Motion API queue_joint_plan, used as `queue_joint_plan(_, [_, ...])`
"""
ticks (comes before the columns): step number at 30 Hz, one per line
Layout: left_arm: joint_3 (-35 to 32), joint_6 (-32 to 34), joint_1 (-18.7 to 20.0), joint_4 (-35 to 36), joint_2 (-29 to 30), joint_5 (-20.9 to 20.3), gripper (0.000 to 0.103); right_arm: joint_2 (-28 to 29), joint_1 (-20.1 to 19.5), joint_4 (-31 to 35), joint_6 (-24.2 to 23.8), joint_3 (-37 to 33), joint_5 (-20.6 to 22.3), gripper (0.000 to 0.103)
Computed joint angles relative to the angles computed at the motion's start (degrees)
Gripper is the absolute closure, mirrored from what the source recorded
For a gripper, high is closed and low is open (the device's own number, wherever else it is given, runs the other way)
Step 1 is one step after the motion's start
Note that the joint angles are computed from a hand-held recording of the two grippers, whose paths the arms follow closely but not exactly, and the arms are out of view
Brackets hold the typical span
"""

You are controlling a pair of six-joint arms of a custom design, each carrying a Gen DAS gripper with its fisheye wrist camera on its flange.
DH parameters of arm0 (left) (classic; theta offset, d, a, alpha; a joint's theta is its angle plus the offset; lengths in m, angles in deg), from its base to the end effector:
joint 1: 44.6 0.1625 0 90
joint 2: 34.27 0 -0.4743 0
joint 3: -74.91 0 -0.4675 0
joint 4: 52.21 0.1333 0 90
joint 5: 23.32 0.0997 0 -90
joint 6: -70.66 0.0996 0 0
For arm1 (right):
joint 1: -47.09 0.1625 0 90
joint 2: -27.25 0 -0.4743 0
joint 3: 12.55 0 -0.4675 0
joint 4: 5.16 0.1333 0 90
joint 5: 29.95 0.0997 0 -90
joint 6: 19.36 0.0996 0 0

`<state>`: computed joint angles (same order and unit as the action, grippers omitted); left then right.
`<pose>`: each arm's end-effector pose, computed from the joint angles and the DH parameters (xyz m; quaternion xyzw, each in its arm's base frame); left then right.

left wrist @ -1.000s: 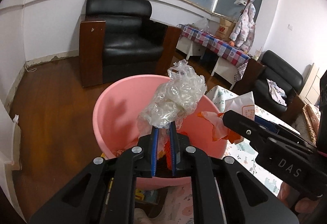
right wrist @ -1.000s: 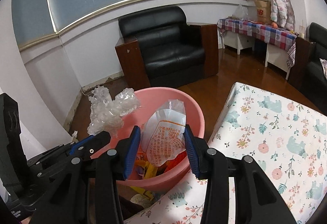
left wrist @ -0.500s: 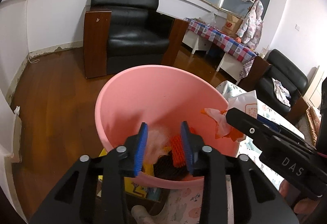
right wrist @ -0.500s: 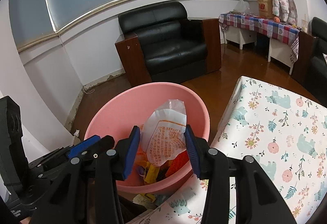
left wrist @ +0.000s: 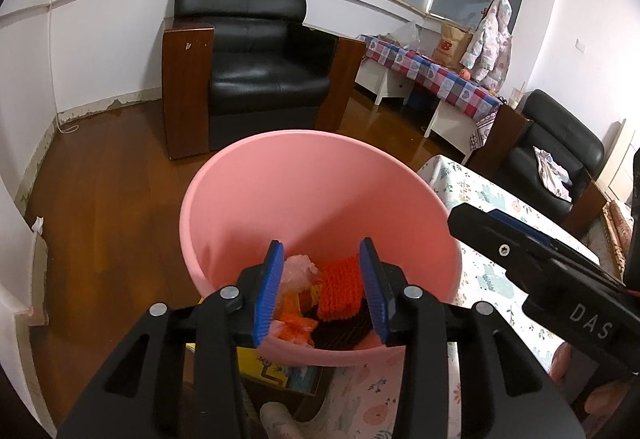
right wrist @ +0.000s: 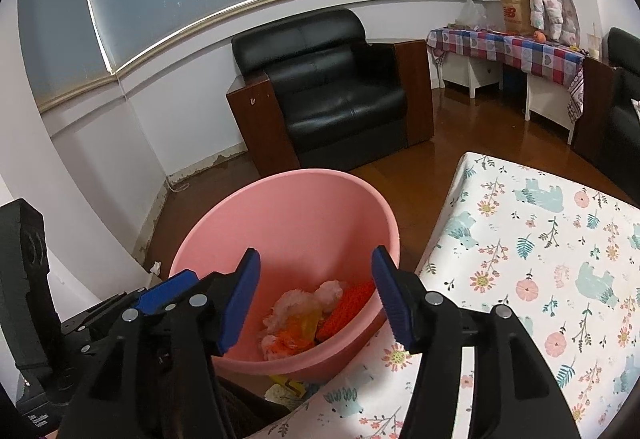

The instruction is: Collect trash

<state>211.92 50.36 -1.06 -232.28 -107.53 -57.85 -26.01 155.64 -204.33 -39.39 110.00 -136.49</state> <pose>-0.1835 -0.4715 0.1910 0.0918 0.8635 -0.4176 0.2675 0.2862 -0.5229 0.0959 0.2610 -0.8943 0.3357 0.1396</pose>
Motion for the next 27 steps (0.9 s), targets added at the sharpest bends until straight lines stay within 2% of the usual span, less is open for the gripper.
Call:
queue_joint_plan(7, [0.53, -0.1, -2.22, 0.43, -0.07, 0.69, 0.063, -3.38, 0.6, -2.28, -1.94, 3.52, -0.88, 0.044])
queue_joint_plan(17, [1.06, -3.61, -6.03, 4.06, -0.1, 1.22, 0.063, -8.98, 0.55, -6.24, -2.6, 10.24, -2.14, 0.039])
queue_joint_plan(27, [1.23, -6.04, -10.25, 5.78, 1.9, 3.5, 0.063, -13.08, 1.0, -11.01, -4.24, 15.52, -5.94, 0.035])
